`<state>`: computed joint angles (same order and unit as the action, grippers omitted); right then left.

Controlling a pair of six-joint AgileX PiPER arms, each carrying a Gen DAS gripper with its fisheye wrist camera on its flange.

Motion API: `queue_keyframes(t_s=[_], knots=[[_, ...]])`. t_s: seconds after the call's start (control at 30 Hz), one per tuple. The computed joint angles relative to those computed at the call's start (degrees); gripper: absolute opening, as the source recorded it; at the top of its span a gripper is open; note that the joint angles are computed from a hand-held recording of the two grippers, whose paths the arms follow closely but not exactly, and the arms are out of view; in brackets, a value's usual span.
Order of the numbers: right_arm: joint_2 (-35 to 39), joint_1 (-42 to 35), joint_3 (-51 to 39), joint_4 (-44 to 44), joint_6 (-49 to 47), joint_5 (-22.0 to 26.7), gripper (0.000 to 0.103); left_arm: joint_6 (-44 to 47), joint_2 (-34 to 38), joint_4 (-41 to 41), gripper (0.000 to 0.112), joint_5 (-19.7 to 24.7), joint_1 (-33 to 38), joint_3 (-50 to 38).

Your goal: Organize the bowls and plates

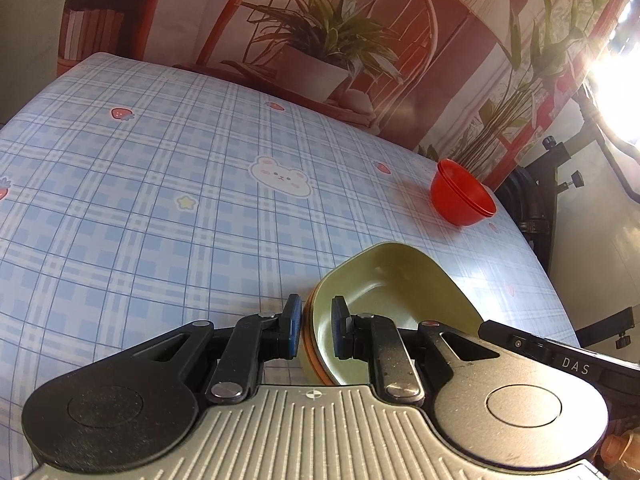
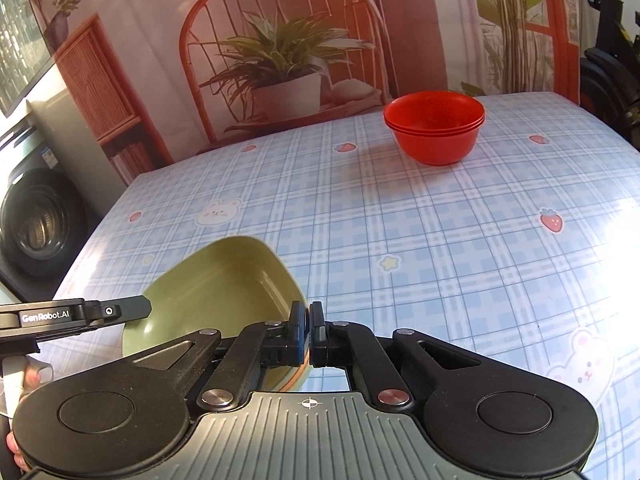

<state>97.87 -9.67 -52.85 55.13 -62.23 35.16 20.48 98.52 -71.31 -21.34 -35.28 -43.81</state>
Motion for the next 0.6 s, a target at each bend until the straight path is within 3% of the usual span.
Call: queue_keyframes(t_s=[0.27,0.33,0.47,0.6], knots=[[-0.07,-0.09,1.04,1.61,-1.3,-0.62,0.002,-2.23,-0.05,1.07,0.017,-0.56,0.06,0.98],[-1.66,0.97,2.22,1.22,-2.35,-2.63,0.006,-1.02,-0.07,-0.33,0.017,-1.24,-0.38,0.87],[-5.16,1.79,5.92,8.54,-13.42,-5.01,0.01,5.05,-0.8,-9.51,0.017,-7.65,-4.7,0.27],[-6.48,2.62,7.83,12.01,-17.72,-5.98,0.01,10.1,-1.33,-15.91,0.017,-14.04,-10.02,-0.42]])
